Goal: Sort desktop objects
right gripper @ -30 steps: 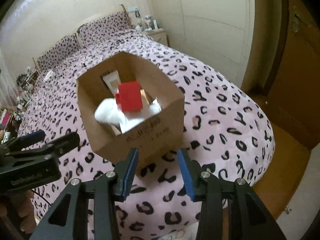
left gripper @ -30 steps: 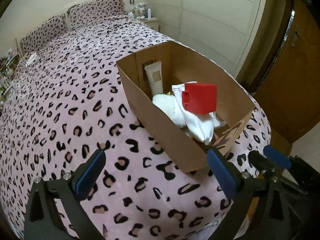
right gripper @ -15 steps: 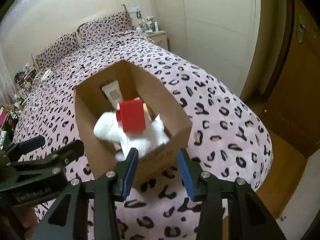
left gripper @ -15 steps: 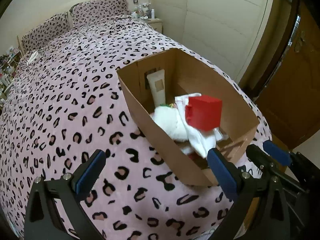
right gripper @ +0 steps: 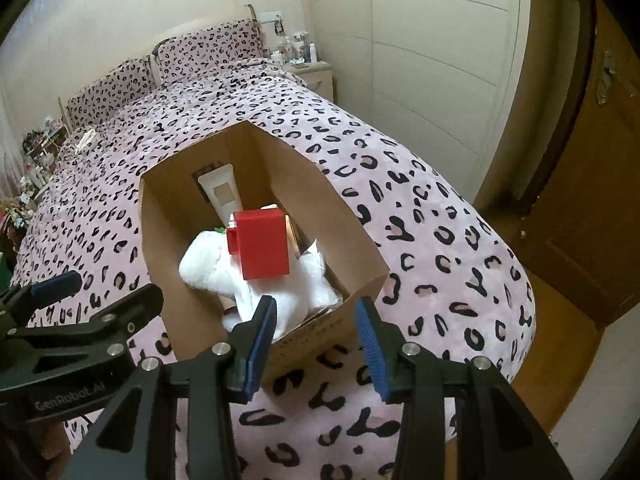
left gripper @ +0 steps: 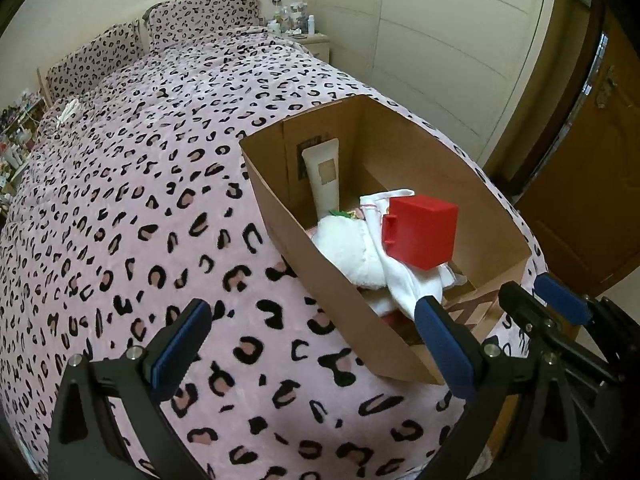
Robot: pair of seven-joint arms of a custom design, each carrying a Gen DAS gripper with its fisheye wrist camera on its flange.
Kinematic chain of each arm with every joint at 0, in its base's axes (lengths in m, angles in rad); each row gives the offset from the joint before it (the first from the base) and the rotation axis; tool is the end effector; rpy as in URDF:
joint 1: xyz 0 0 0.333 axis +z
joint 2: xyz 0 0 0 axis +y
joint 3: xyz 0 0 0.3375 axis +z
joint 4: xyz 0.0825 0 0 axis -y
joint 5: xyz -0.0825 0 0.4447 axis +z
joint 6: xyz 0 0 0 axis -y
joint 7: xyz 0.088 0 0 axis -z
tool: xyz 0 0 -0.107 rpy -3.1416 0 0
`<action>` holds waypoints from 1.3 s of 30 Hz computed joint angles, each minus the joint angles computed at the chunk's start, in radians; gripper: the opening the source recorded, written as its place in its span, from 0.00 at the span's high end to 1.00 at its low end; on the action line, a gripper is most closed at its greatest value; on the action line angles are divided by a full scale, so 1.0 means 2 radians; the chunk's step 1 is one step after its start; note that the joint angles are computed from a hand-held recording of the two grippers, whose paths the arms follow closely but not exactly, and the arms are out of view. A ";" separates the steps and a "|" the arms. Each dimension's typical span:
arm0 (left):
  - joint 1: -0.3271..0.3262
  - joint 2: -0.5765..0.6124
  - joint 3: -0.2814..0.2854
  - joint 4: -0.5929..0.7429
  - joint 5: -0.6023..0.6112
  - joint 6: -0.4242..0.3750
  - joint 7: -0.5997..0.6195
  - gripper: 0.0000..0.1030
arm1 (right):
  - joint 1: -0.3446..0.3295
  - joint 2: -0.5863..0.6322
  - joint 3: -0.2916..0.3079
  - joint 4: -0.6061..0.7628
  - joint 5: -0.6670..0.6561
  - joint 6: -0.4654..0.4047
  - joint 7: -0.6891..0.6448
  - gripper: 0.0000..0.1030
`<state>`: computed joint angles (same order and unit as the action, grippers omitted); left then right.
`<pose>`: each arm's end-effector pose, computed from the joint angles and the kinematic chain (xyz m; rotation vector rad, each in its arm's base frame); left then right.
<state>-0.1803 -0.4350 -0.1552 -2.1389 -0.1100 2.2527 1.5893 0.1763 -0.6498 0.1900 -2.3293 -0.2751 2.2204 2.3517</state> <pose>0.4828 -0.1855 0.6481 -1.6336 2.2444 -0.6571 0.4136 0.1684 0.6353 -1.5533 2.1358 -0.6556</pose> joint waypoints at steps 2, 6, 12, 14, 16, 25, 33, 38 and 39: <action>0.000 -0.001 0.000 -0.002 0.000 0.000 0.000 0.00 | 0.000 0.000 0.000 0.000 0.000 -0.001 0.000 0.59; 0.000 -0.001 -0.001 -0.002 0.002 -0.003 0.000 0.00 | 0.000 0.000 0.000 0.001 -0.001 -0.008 0.000 0.59; -0.003 -0.004 0.000 -0.004 0.000 -0.010 0.004 0.00 | 0.000 -0.005 0.002 -0.001 -0.001 -0.023 0.005 0.59; -0.004 -0.005 0.000 -0.006 -0.003 -0.011 0.006 0.00 | 0.001 -0.007 0.002 -0.003 -0.001 -0.024 0.005 0.59; -0.005 -0.006 0.000 -0.007 -0.004 -0.012 0.005 0.00 | 0.001 -0.010 0.003 -0.004 -0.002 -0.027 0.007 0.59; -0.005 -0.007 -0.002 -0.006 -0.001 -0.010 0.002 0.01 | -0.002 -0.011 0.003 -0.002 -0.009 -0.030 0.010 0.59; -0.004 -0.004 -0.004 -0.001 0.005 -0.010 0.005 0.01 | -0.003 -0.008 0.004 0.001 -0.014 -0.032 0.014 0.59; -0.004 -0.003 -0.006 0.000 0.011 -0.008 0.005 0.01 | -0.004 -0.010 0.004 -0.001 -0.015 -0.034 0.016 0.59; -0.004 -0.002 -0.007 0.000 0.012 -0.007 0.005 0.01 | -0.004 -0.010 0.004 0.000 -0.015 -0.035 0.016 0.59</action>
